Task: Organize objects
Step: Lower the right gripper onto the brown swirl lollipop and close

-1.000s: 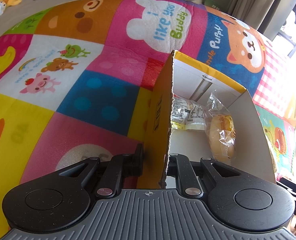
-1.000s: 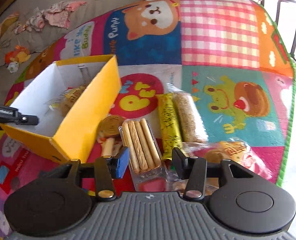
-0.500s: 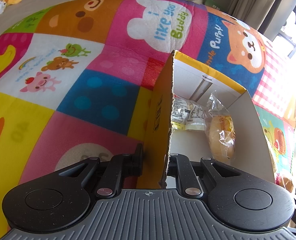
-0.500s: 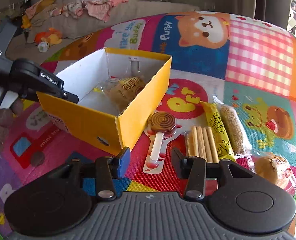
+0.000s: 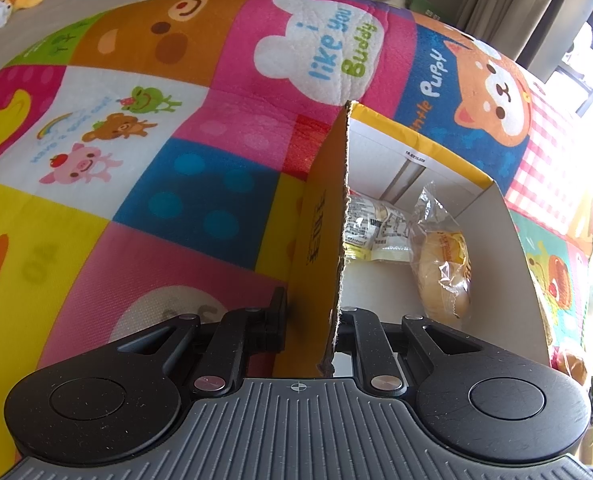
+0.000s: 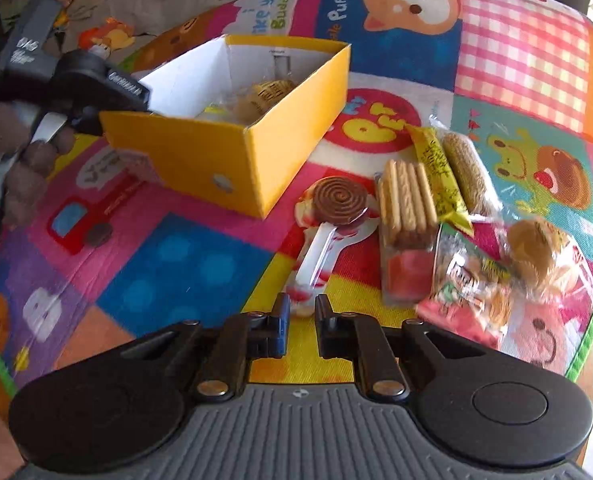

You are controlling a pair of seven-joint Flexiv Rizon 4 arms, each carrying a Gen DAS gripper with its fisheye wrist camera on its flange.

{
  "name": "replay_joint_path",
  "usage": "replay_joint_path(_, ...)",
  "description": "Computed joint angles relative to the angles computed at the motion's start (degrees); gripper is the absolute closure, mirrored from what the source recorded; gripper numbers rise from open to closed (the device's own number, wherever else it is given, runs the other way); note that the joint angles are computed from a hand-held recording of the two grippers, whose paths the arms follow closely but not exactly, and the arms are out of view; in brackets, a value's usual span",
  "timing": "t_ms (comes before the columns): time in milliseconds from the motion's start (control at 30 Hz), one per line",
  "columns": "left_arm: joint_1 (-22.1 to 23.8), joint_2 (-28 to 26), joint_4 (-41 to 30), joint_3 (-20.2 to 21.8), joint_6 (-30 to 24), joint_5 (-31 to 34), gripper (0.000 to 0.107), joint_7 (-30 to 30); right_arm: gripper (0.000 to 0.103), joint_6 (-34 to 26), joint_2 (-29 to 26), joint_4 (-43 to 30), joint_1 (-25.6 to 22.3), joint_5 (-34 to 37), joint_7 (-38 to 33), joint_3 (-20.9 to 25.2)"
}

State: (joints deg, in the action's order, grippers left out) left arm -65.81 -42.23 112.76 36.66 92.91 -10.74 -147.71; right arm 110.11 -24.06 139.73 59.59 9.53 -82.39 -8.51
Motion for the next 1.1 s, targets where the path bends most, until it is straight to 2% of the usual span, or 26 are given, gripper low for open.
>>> replay_joint_path(67,0.12,0.03,0.01,-0.12,0.08,0.07,0.09,-0.03,0.09,-1.0,2.0,1.25,1.28,3.5,-4.63,0.99)
replay_joint_path(133,0.35,0.11,0.17,-0.36,0.38,0.04,0.09,-0.03,0.086,-0.08,2.52,2.28,8.32,7.62,-6.91,-4.41)
replay_joint_path(167,0.39,0.13,0.2,-0.42,0.43,-0.02,0.09,0.03,0.083,1.2,2.13,2.89,11.1,7.21,-5.44,-7.48)
replay_joint_path(200,0.4,0.13,0.23,-0.44,0.47,-0.08,0.09,0.1,0.076,2.45,1.64,2.87,12.28,6.69,-3.52,-9.36)
replay_joint_path(233,0.38,0.12,0.24,-0.44,0.49,-0.15,0.09,0.16,0.067,3.14,1.09,2.1,11.86,7.12,-2.57,-9.37)
replay_joint_path(300,0.48,0.15,0.27,-0.59,0.54,-0.27,0.09,0.36,0.058,3.84,-0.54,-0.34,11.07,9.49,-1.95,-8.87)
replay_joint_path(367,0.54,0.16,0.24,-0.67,0.48,-0.4,0.09,0.54,0.057,4.32,-2.64,-2.8,9.07,9.65,-1.4,-7.55)
replay_joint_path(467,0.59,0.2,0.33,-0.79,0.52,-0.54,0.09,0.68,0.057,2.72,-4.68,-6.2,3.52,7.46,0.65,-3.17)
replay_joint_path(533,0.69,0.26,0.46,-0.92,0.75,-0.6,0.09,0.8,0.056,1.14,-6.56,-8.12,3.73,7.1,2.22,-4.2)
replay_joint_path(600,0.61,0.23,0.41,-0.88,0.65,-0.8,0.09,0.9,0.049,3.19,-9.07,-9.34,5.2,7.18,2.68,-6.26)
replay_joint_path(667,0.61,0.27,0.49,-0.95,0.71,-0.94,0.09,0.93,0.046,3.54,-11.15,-10.74,6.92,7.9,2.87,-8.77)
replay_joint_path(733,0.67,0.33,0.55,-1.06,0.75,-1.03,0.09,1.06,0.043,4.87,-12.18,-11.76,4.9,6.93,2.55,-7.41)
replay_joint_path(867,0.4,0.29,0.55,-0.86,0.58,-1.28,0.09,1.11,0.044,4.93,-12.48,-12.29,4.83,7.04,1.44,-7.43)
replay_joint_path(933,0.49,0.34,0.57,-0.97,0.58,-1.28,0.09,1.1,0.051,4.98,-12.19,-11.89,5.3,7.53,1.02,-7.62)
replay_joint_path(1000,0.6,0.41,0.56,-1.05,0.52,-1.25,0.09,1.11,0.063,5.23,-10.86,-10.83,4.19,7.23,0.7,-6.16)
replay_joint_path(1100,0.63,0.4,0.54,-1.05,0.56,-1.16,0.09,1.07,0.063,3.77,-8.09,-8.73,3.36,6.91,0.82,-4.83)
